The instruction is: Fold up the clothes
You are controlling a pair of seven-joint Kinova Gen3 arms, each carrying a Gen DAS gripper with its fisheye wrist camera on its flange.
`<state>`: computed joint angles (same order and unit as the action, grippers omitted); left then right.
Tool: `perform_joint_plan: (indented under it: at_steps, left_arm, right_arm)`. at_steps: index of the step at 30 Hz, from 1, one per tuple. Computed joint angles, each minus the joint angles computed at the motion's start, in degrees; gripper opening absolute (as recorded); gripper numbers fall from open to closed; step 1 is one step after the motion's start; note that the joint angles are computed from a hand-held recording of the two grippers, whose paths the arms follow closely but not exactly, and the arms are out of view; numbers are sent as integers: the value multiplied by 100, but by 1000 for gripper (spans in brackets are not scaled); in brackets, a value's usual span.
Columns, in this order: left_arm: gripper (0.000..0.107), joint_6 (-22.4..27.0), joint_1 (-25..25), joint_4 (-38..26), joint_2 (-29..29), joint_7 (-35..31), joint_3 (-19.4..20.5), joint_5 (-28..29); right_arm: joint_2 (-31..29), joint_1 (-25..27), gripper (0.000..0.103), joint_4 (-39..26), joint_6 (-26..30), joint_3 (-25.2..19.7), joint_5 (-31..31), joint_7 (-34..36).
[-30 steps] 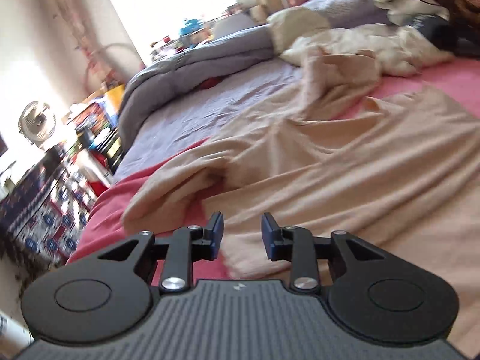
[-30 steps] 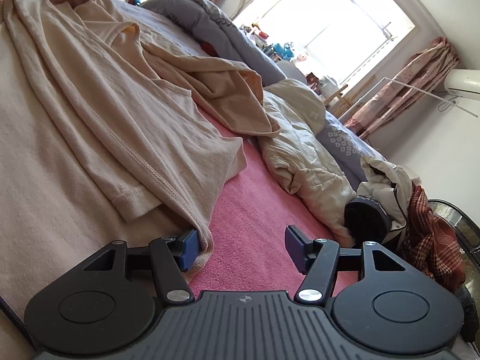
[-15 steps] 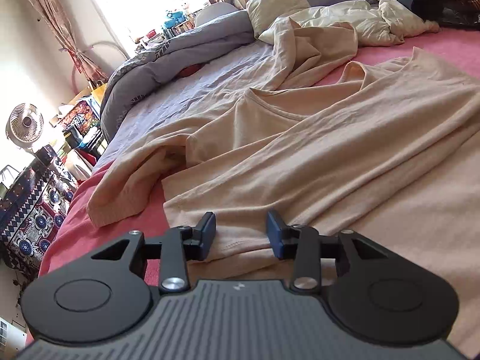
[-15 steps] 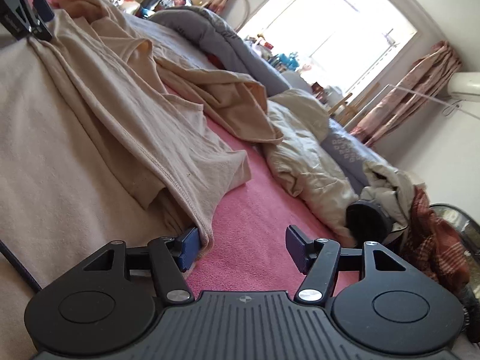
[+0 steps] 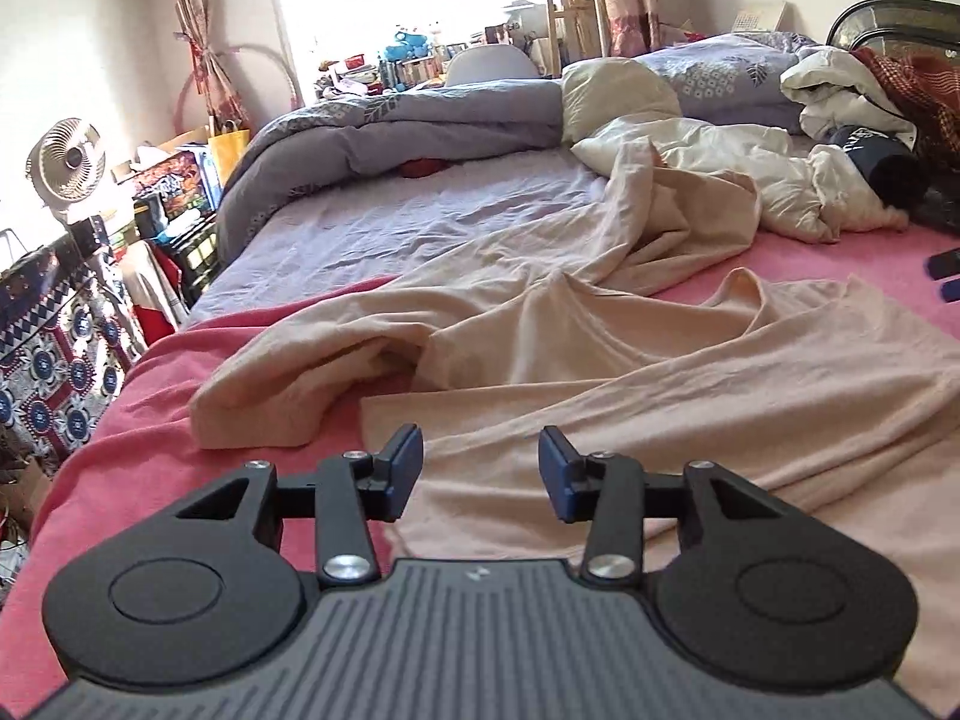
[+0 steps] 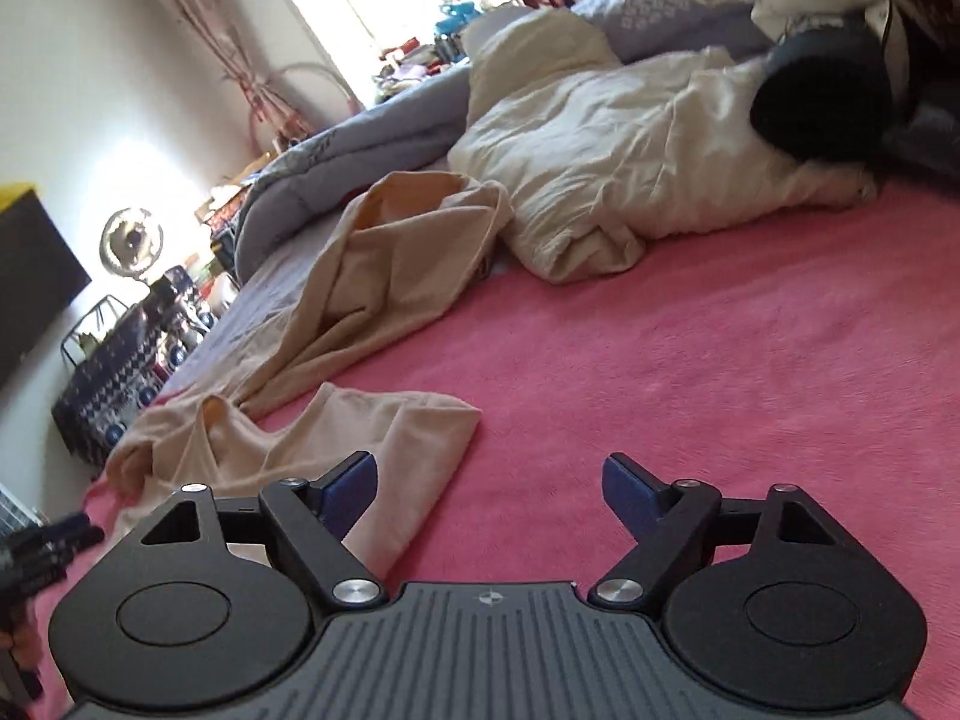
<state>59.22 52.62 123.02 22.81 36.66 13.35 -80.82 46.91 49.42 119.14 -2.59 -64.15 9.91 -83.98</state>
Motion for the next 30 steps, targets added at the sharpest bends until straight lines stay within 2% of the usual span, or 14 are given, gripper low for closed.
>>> perform_joint_plan:
  at_steps: [3,5,6,7,9,12,14,17,20,23,24,25,26,30]
  left_arm:
    - [51,-223,-128,-220,276,-58,-62,12]
    - [51,-404,-180,-272,433,1,-140,67]
    - [51,-452,-185,-259,504,122,-164,22]
    - [51,-466,-84,-192,542,337,-256,-92]
    - [52,-491,-57,-110,542,556,-281,-215]
    - [53,-514,-100,-97,485,590,-265,-218]
    - [53,-428,-100,-178,484,480,-262,-134]
    - [58,-337,-101,-298,633,379,-325,-86]
    - [60,-479,-159,-242,667,579,-382,-194]
    - [60,-593,-211,-108,617,871,-381,-373]
    - [60,-607,-233,-91,610,910,-367,-401]
    - [60,-602,-241,-80,615,949,-355,-429]
    - [60,-589,-248,-79,623,968,-343,-442]
    - [60,-555,-269,-97,645,980,-309,-451]
  right_arm:
    - [455,-734,76,-428,-151,333,-33,77]
    - [736,-863,47,-507,-307,298,147,25]
    - [837,-887,18,-579,-252,294,126,-119]
    - [975,-851,9,-635,-197,241,127,-215]
    - [1317,-604,8,-673,-111,8,201,-260]
    - [1315,-516,8,-692,-202,-95,187,-340]
    - [1057,-805,7,-875,-303,116,177,-437]
    - [634,-1401,4,-1144,-528,759,-68,-691]
    - [1033,-1380,4,-1568,-87,769,-446,-567]
    - [1703,-663,17,-1433,-6,29,2,-766]
    - [1954,-398,28,-1354,50,-236,202,-799]
    - [2195,-146,46,-1307,192,-484,313,-740]
    - [2329,-1,52,-1306,386,-626,332,-599]
    - [2143,-46,52,-1250,809,-587,217,-56]
